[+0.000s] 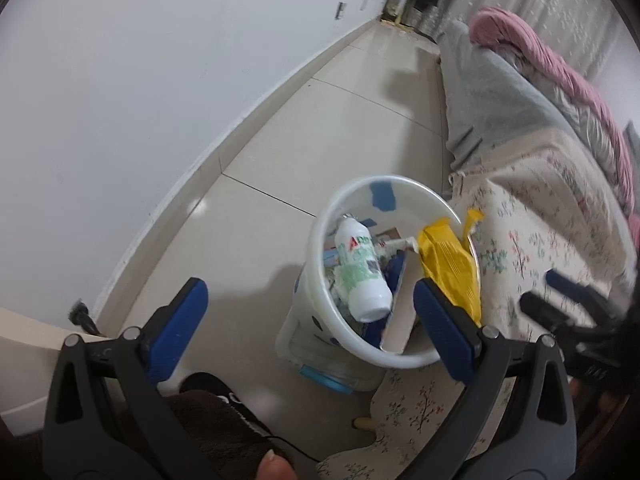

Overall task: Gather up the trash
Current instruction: 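Open both grippers to drop the bottle and snack bag into the bin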

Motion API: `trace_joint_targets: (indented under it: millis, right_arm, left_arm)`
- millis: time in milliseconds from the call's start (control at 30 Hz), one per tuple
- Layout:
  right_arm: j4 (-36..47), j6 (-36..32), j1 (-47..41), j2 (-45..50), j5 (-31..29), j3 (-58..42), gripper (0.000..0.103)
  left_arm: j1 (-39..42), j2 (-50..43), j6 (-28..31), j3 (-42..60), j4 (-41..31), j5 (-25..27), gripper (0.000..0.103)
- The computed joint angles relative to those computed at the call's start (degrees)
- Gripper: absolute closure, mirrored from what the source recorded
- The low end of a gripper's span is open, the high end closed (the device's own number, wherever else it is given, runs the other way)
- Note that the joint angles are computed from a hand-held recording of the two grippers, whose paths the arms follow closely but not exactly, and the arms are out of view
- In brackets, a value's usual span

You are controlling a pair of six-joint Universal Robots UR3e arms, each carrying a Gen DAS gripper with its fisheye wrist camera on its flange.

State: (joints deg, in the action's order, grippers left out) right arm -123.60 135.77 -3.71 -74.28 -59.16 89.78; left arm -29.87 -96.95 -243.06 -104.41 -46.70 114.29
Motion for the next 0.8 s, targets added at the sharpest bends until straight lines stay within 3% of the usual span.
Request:
trace_joint_targets:
  millis: [100,233,400,633,800]
  right_arm:
    - [-3.6,2.5,-1.8,-4.6,-4.1,4.6,0.012]
    - [-3.7,3.4,-6.2,-10.1,-4.9,9.4,0.012]
    - [-2.2,0.8,-14.6,-16.9,-2.2,15.4,0.012]
    - [0.7,-3.0,-31.0,-30.5,3.8,28.3,0.012]
    - [1.1,-5.3,-37.8,-35.5,4.0,32.3,0.012]
  left_arm:
    - [-2.2,-2.7,1.0,4.4,-2.1,0.4,0.001]
    - [-5.2,-6.5,3.1,10.5,-4.2,0.6,0.001]
    - [-8.9,-11.6,5.1,18.7,-7.1,0.1,0.001]
    - [-14.5,-19.3,3.8,33.0,-16.1,4.4,0.001]
    - [-17.1,-24.7,2.7,42.3,-21.8,6.9,0.001]
